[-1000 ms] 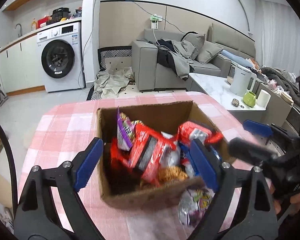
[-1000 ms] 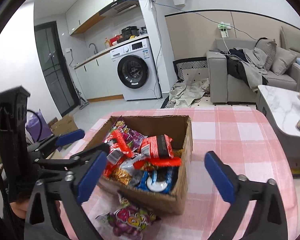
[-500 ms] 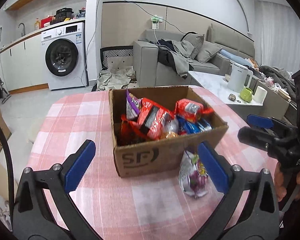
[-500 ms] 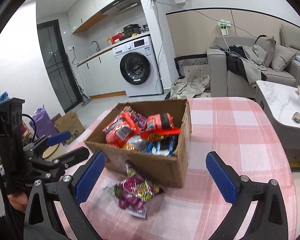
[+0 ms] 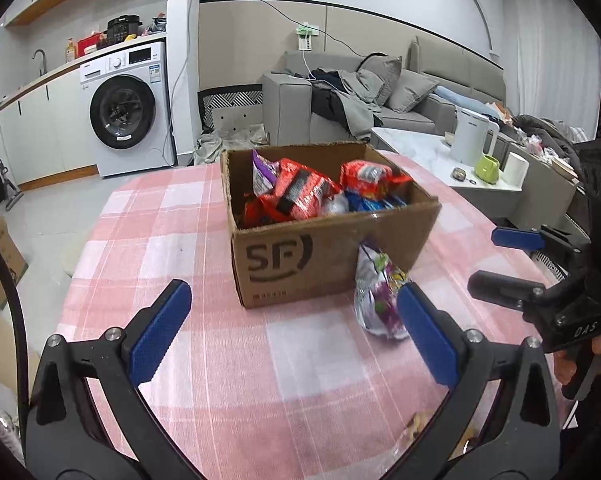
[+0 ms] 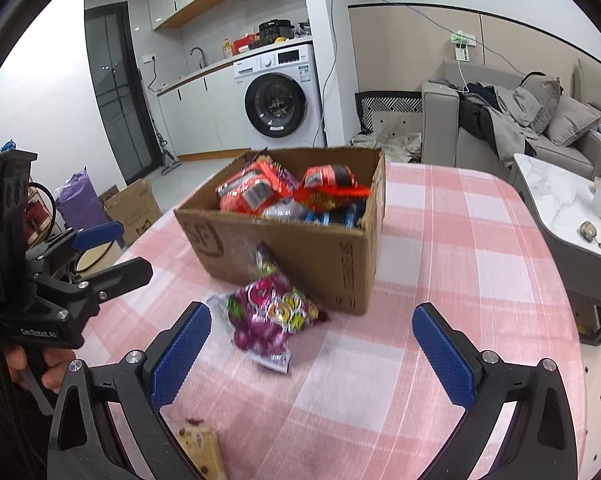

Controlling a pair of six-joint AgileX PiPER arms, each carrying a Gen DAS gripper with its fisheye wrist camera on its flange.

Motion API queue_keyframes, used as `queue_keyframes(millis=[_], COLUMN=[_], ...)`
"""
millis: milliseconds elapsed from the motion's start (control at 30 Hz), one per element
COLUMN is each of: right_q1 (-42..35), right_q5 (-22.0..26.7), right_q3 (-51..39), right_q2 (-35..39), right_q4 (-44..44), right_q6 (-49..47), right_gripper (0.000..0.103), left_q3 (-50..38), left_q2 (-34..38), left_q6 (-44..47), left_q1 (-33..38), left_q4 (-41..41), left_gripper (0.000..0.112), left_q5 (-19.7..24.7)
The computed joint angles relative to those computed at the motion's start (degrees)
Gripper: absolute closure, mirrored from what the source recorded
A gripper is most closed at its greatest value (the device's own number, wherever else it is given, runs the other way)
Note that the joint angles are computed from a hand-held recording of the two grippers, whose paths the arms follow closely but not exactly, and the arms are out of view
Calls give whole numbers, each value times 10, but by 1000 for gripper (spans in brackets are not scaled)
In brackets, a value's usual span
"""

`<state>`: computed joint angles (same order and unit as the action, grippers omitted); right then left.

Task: Organize snacks
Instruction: 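Move both tools back from the box toward the last purple candy bag, then close the right gripper on the wrapped yellow cake pastry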

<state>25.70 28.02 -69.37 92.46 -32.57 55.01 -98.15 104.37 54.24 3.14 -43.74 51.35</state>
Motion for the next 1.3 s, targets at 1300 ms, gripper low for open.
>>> queue_keyframes(millis=[1300], right_q1=[127], right_q5=[9], right_q3=[69], right_q2=[34], right_q4=[120], right_q6=[-60], right_gripper=[1], left_q3=[277], left_q2=[-107], left_q6=[145], left_q1=[88], left_q4=[-35], left_gripper=[10], left_q5=[-33])
